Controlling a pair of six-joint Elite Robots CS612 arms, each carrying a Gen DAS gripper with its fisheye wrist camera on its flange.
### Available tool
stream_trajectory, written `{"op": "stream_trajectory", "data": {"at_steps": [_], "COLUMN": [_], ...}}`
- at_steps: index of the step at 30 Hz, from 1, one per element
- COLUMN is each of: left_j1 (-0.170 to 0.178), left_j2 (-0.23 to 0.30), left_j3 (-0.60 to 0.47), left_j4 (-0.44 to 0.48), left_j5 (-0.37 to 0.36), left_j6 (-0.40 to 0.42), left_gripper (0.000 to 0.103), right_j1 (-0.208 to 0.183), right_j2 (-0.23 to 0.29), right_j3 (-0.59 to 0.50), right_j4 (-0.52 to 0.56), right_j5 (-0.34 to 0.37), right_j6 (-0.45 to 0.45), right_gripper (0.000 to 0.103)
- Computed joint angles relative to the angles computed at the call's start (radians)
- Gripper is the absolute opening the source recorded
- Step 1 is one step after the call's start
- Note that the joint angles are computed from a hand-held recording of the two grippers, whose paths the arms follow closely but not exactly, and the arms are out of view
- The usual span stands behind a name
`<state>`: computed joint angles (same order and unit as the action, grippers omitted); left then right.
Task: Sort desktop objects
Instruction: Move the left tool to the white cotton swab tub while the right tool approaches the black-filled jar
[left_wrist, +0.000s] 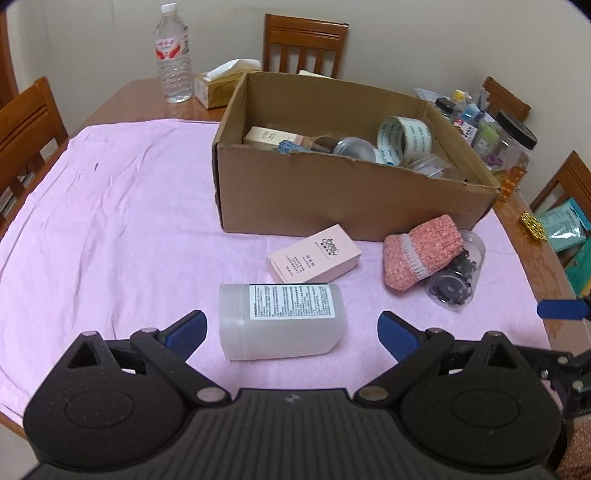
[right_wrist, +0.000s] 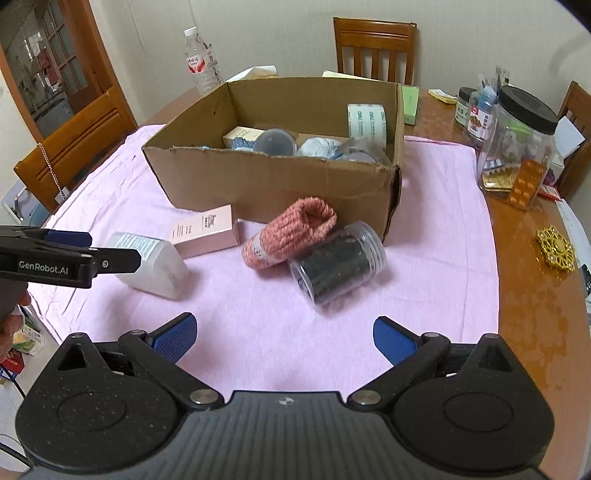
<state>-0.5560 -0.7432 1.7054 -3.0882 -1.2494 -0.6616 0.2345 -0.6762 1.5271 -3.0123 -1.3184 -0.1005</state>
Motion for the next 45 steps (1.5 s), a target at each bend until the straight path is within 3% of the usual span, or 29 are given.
{"op": "stream_trajectory", "data": {"at_steps": [9, 20, 28, 36, 45], "left_j1": [-0.004, 0.008, -0.007, -0.03, -0.038], "left_j2": [0.043, 0.072, 0.074, 0.081, 0.087], "left_j3": [-0.013, -0.009, -0.017, -0.042, -0.059], "left_j4": [-0.038, -0.099, -0.054, 0.002, 0.044], "left_j5": [0.021, -0.011, 0.046, 0.124, 0.172], "left_j6": [-0.006, -0.024, -0.128, -0.205, -0.272], "left_gripper": [0.099, 0.099, 0.099, 0.099, 0.099], "right_j1": [0.009, 0.04, 0.032, 0.003, -0.004], "right_j2": [0.01, 0.023, 0.063, 0.102, 0.146], "right_j3": [-0.008, -0.02, -0.067, -0.137, -0.211], "right_j4": [0.023, 0.017, 0.023, 0.055, 0.084], "right_j5": [-0.023, -0.153, -0.175, -0.12, -0.067], "right_j6": [0.024, 0.043, -0.11, -0.261, -0.353], "right_gripper": [0.103, 0.103, 0.103, 0.103, 0.103]}}
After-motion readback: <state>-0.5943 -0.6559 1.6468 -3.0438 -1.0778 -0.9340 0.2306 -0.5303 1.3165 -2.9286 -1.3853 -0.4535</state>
